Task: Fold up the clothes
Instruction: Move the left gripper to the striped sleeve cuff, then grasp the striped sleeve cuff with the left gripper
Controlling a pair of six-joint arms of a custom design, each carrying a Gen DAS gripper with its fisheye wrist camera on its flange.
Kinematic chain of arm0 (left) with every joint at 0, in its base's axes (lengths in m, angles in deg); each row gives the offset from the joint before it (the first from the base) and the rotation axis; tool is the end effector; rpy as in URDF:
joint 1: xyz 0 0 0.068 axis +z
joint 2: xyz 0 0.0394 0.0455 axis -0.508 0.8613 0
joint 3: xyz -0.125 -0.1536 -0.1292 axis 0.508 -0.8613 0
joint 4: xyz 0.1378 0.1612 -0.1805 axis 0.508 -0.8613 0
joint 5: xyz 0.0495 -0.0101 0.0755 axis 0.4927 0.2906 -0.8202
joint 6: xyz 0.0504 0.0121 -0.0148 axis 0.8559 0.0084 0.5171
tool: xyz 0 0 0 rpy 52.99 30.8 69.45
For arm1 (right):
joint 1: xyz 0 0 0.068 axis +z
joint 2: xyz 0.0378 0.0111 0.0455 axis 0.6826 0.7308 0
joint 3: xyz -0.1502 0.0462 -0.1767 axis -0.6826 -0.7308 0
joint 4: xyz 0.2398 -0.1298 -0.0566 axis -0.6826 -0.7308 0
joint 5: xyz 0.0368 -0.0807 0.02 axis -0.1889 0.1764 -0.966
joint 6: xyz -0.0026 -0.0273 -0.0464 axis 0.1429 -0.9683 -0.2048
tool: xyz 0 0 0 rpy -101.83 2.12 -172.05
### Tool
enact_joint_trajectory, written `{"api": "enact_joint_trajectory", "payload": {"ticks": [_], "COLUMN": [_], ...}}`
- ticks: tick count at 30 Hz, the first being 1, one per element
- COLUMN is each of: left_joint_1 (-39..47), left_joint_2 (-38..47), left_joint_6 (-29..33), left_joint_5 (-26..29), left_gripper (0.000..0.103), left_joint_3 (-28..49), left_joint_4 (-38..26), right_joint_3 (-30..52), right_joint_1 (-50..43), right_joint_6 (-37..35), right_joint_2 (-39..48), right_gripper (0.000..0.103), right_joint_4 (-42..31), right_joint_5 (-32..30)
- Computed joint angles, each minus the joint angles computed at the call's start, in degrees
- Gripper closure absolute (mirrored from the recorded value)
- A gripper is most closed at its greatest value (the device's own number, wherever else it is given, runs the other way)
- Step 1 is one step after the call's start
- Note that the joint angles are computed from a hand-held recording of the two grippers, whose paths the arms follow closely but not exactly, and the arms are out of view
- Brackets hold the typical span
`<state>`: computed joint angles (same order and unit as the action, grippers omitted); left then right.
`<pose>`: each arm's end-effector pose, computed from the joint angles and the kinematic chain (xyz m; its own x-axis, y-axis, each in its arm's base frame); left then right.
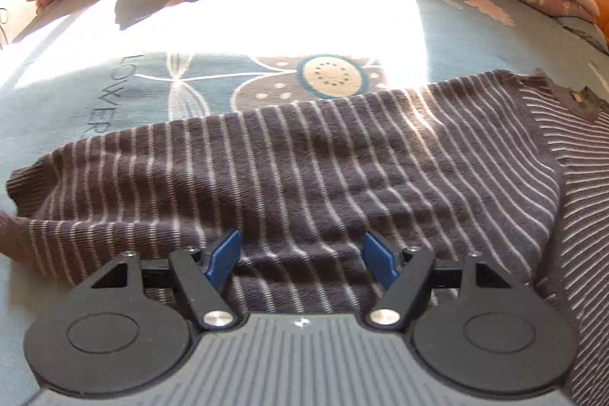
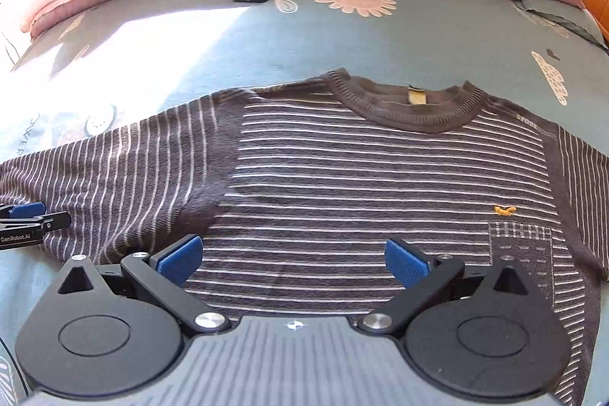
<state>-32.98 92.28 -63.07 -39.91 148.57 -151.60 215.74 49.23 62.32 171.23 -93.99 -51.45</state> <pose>0.2135 0.0000 0.2766 -0.7412 -0.3993 -0.5397 -0.4608 0.8872 -0.0235 0.4041 0.0524 0.3563 -0.8033 -0.3602 -0.4743 -0.4499 0.8889 0.0869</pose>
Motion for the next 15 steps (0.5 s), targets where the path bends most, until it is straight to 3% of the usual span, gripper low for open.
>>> {"api": "enact_joint_trajectory", "payload": {"ticks": [3,7,12,15], "left_joint_1": [9.37,24.14,47.88,58.72], "left_joint_2": [-10.56,-17.74,-19.80,-18.33], "left_joint_6": [1.31,8.67,20.85,27.07], "left_joint_5": [3.26,5.66,16.95,25.85], "left_gripper": [0.031,0.035,0.037,0.037], "left_joint_3": [-3.26,-5.77,-8.38,-9.08], "left_joint_4": [-1.35,-3.37,0.32,4.44], "right_joint_3": [-0.05,-5.39,-7.00,-4.00], "right_joint_1": [2.66,7.14,13.92,18.25], "right_joint_6": [2.14,5.27,7.92,8.32], "right_joint_2": [-0.92,-4.09,-5.46,-3.51], "right_gripper": [0.000,0.000,0.000,0.000], "right_joint_4": [-0.93,0.25,-0.34,-0.96], "right_joint_5": [-0.58,-0.81,-2.59,-3.12]}}
